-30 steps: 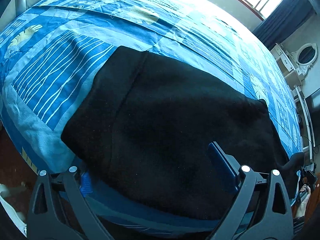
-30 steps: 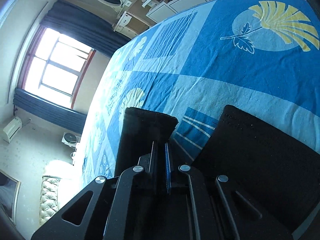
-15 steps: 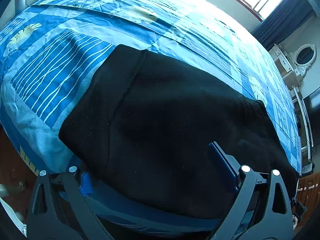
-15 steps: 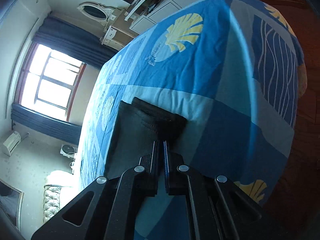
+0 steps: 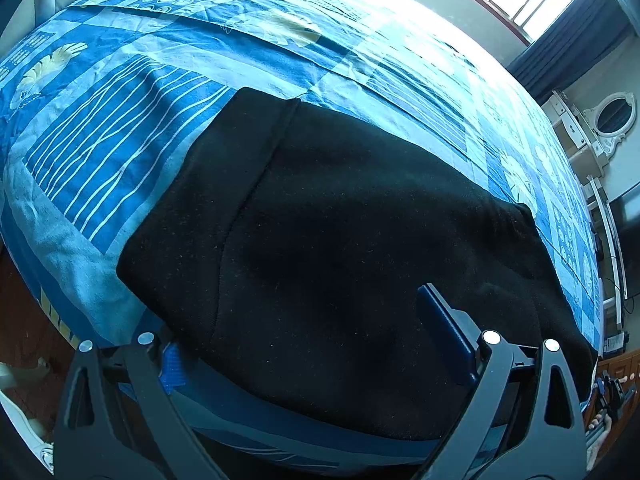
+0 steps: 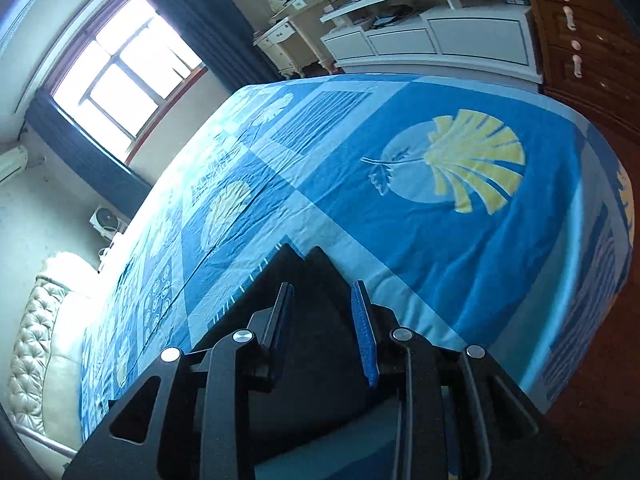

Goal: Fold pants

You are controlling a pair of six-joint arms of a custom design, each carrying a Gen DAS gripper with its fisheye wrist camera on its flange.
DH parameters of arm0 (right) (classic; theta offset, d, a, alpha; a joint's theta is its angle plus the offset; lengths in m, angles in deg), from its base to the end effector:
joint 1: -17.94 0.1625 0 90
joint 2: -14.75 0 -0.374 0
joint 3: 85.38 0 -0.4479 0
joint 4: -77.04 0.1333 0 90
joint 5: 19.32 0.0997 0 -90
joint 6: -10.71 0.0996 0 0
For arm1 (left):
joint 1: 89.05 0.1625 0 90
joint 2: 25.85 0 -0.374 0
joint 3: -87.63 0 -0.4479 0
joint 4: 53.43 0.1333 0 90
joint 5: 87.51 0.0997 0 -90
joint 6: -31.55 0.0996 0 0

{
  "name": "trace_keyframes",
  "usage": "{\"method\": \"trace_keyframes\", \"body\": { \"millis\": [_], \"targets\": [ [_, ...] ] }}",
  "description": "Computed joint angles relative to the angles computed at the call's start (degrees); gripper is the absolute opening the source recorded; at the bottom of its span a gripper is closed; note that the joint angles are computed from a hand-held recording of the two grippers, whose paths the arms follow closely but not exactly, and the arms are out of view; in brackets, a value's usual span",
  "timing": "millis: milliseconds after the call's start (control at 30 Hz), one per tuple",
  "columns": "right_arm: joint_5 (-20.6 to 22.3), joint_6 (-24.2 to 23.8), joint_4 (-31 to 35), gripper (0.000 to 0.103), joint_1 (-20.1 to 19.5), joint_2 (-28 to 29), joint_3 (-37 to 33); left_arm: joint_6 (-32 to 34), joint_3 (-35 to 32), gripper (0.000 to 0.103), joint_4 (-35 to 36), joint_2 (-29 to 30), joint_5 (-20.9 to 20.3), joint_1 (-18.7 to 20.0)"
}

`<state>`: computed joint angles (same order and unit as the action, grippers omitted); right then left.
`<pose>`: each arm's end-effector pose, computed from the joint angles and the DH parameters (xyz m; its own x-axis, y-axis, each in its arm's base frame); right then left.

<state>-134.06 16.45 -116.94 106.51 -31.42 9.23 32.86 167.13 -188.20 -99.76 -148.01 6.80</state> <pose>0.0744 -0.6892 0.1282 -0.8934 0.4224 0.1531 0.1040 0.5261 -0.8441 0.2509 -0.6593 0.4740 -0.8357 -0.3804 -0.3961 -0.0599 0.7800 -0.6229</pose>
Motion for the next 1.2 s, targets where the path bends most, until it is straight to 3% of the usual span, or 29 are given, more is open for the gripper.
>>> {"method": "trace_keyframes", "body": {
  "millis": [100, 233, 267, 300, 367, 467, 567, 733, 867, 1000, 1033, 1100, 1200],
  "targets": [
    [-1.06, -3.56, 9.62, 0.044, 0.04, 3.33, -7.94, 0.09, 0.26, 0.097, -0.38, -0.11, 0.14, 0.01],
    [-2.88, -5.33, 18.46, 0.049, -0.32, 6.09, -13.55, 0.22, 0.46, 0.097, -0.59, -0.07, 0.92, -0.15],
    [-4.07, -6.4, 19.41, 0.047, -0.1, 6.72, -14.42, 0.06, 0.48, 0.097, -0.67, -0.02, 1.22, -0.22],
    [-5.85, -8.05, 19.11, 0.031, 0.36, 7.35, -14.84, -0.11, 0.5, 0.097, -0.73, 0.03, 1.53, -0.29],
    [-4.14, -9.08, 17.64, 0.012, 0.43, 6.19, -13.35, -0.41, 0.57, 0.097, -0.97, 0.16, 2.18, -0.44],
    [-3.59, -11.04, 9.67, 0.009, 1.3, 4.56, -10.12, -0.47, 0.59, 0.097, -1.2, 0.44, 3.23, -0.64],
    [-5.54, -11.07, 5.75, 0.003, 1.56, 4.27, -9.21, -0.19, 0.56, 0.098, -1.29, 0.69, 4.05, -0.85],
    [-9.0, -8.25, 11.15, 0.003, 0.05, 7.37, -12.61, 0.16, 0.87, 0.099, -2.24, 0.88, 4.58, -0.95],
    [-5.53, -2.48, 7.03, 0.008, -0.41, 5.47, -9.85, 0.93, 1.19, 0.099, -2.61, 0.81, 5.03, -1.1],
    [-3.16, 0.3, -1.46, 0.01, 2.08, 2.34, -3.18, 1.6, 1.21, 0.1, -2.71, 0.68, 3.84, -0.77],
    [-1.23, 1.67, -3.19, 0.014, 2.78, 1.82, -1.17, 1.96, 1.27, 0.1, -2.85, 0.66, 3.6, -0.71],
    [6.08, 5.72, -4.93, 0.035, 3.38, 1.05, 2.99, 2.88, 1.57, 0.1, -3.33, 0.56, 3.51, -0.7],
    [16.93, 12.18, -4.07, 0.035, 3.7, 3.12, 5.93, 4.82, 2.48, 0.1, -4.41, 0.07, 3.43, -0.81]
  ]
}}
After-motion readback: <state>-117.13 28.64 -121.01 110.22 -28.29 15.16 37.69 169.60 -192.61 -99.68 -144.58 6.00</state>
